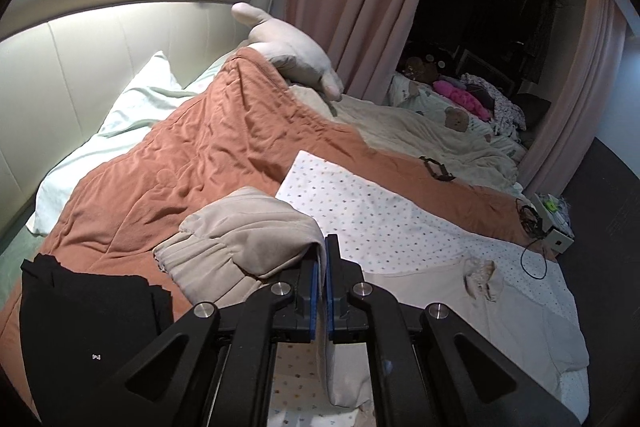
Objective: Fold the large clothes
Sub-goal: 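Close the left gripper on the sleeve cuff and lift it, then carry the held sleeve across the jacket body and open the left gripper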
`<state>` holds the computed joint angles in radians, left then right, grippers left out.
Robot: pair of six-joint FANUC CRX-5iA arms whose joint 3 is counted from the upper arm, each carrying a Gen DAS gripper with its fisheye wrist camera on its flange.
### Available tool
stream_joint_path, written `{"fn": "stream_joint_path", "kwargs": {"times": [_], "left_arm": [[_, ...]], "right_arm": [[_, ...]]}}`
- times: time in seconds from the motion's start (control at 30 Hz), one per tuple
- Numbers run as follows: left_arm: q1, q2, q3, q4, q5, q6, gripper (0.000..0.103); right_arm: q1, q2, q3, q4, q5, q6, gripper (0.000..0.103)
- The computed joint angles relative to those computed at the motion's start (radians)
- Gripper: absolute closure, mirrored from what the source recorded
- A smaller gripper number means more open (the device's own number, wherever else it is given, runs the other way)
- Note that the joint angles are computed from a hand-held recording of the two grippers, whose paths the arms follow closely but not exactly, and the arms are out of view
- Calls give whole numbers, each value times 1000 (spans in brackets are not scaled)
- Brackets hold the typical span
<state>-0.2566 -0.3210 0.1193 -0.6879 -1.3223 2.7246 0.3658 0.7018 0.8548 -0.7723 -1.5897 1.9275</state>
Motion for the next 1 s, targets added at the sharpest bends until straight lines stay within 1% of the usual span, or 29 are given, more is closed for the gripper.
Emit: {"fn": "stream_joint_path", "kwargs": {"times": [0.03,0.07,0.1,0.17,0.33,0.57,0.63,0.77,0.83,0.87,0.93,1.0], "left_arm": [[-16,20,27,-5,-1,-3,98],[-31,41,54,-9,-1,-7,98],[-45,58,76,-14,-2,-10,98],[-73,97,126,-22,-6,-22,98],[-120,202,244,-17,1,-67,98],[-163,336,383,18,18,-130,98],[-167,376,420,42,33,-149,98],[-189,468,516,74,37,-183,98],[-192,512,558,96,42,-206,98],[-192,533,576,111,46,-218,98],[-198,589,634,129,39,-238,98],[-195,633,667,163,43,-264,98]], "right_arm": [[-7,-12,-5,6,6,3,82],[-14,-24,-12,10,23,5,75],[-21,-37,-22,12,41,7,61],[-39,-53,-28,11,65,12,44],[-84,-71,-22,17,94,34,44],[-154,-97,-39,5,136,20,44],[-186,-105,-48,9,141,22,44],[-255,-102,-33,-9,128,12,44],[-283,-101,-34,-23,133,14,39],[-294,-104,-36,-24,139,12,35],[-322,-104,-38,-13,155,17,35],[-347,-90,-18,-17,151,5,34]]}}
